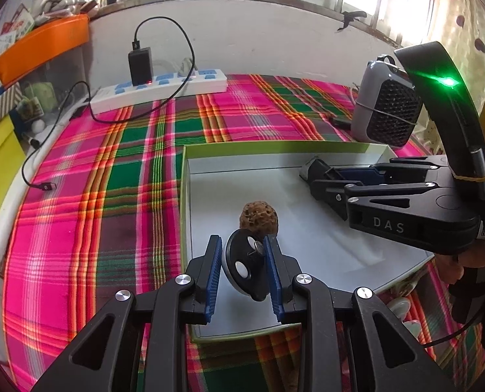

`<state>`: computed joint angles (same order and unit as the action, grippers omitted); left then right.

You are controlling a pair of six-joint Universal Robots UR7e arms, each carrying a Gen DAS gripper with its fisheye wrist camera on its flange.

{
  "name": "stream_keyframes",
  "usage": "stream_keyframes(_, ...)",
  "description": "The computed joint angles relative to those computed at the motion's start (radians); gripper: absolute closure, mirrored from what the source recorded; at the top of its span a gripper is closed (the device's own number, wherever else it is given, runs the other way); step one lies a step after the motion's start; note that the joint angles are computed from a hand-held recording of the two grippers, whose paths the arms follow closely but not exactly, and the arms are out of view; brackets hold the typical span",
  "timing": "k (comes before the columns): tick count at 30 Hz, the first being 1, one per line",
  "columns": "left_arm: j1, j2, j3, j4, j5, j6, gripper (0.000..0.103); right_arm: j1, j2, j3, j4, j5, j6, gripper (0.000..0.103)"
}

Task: Organize objects
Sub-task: 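Carry the black disc and black charger over the box with both grippers, then open both grippers to release the disc and charger into the box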

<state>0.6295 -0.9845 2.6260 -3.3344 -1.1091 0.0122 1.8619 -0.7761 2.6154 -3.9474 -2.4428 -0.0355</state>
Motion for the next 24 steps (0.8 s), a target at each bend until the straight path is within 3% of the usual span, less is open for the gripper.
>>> stream_keyframes(24, -0.003, -0.003, 0.008, -0.009, 0.002, -0.002, 0.079, 0.025, 0.033, -0.026, 0.003, -0.028, 0.013, 0.074)
